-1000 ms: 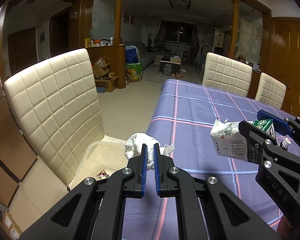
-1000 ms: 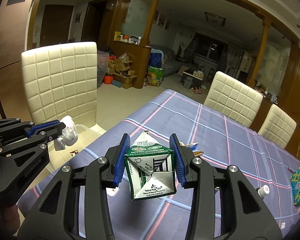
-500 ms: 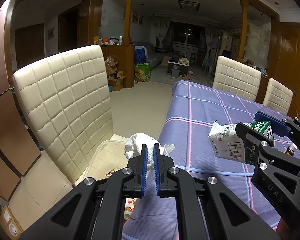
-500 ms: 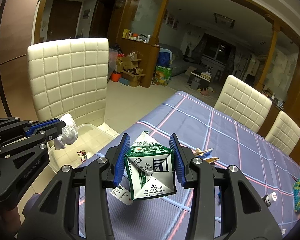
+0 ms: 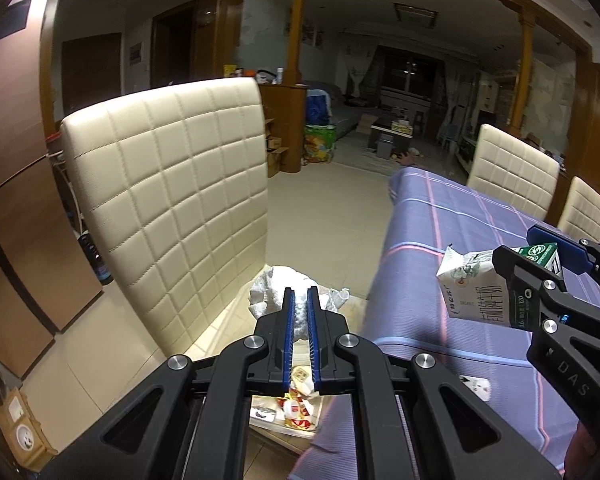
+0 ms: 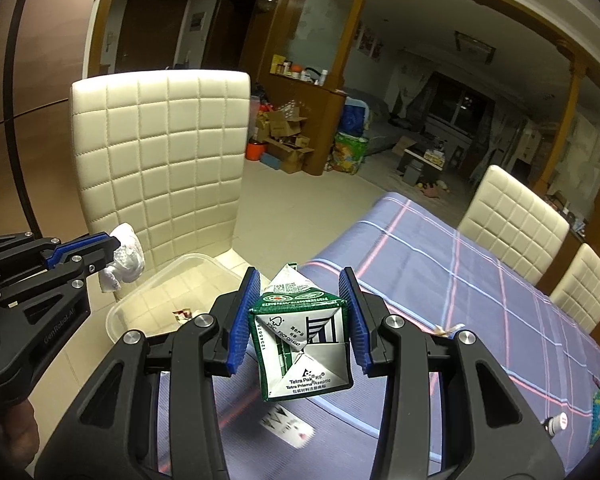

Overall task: Collect trash
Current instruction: 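Carry the white tissue with the left tool while the right tool carries the milk carton to the bin, then open the right tool to drop the milk carton into the bin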

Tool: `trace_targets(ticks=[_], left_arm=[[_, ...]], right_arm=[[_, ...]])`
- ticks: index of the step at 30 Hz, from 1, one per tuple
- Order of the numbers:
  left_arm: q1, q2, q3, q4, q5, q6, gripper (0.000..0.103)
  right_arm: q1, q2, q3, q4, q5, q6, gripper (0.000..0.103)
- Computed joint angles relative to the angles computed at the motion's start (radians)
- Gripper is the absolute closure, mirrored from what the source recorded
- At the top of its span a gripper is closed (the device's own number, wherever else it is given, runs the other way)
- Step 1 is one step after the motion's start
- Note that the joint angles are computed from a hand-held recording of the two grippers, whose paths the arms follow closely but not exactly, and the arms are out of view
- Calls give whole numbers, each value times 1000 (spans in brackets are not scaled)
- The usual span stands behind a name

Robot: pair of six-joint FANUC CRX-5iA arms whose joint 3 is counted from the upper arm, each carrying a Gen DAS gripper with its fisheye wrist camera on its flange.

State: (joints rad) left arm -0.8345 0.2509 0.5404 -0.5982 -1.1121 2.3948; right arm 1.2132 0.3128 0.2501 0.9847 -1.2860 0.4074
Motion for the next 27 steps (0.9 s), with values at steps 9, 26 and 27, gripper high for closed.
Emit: trace_targets(ticks=[9,26,27], left_arm=[[51,4,-15,15,-23,9,96],[73,59,25,61,-18,-50,96],[74,59,25,59,-24,-48,96]], right_arm=[[-32,69,59,25,42,31,35],[-66,59,47,-57,30,16,35],[-67,58,46,-61,33,17,35]])
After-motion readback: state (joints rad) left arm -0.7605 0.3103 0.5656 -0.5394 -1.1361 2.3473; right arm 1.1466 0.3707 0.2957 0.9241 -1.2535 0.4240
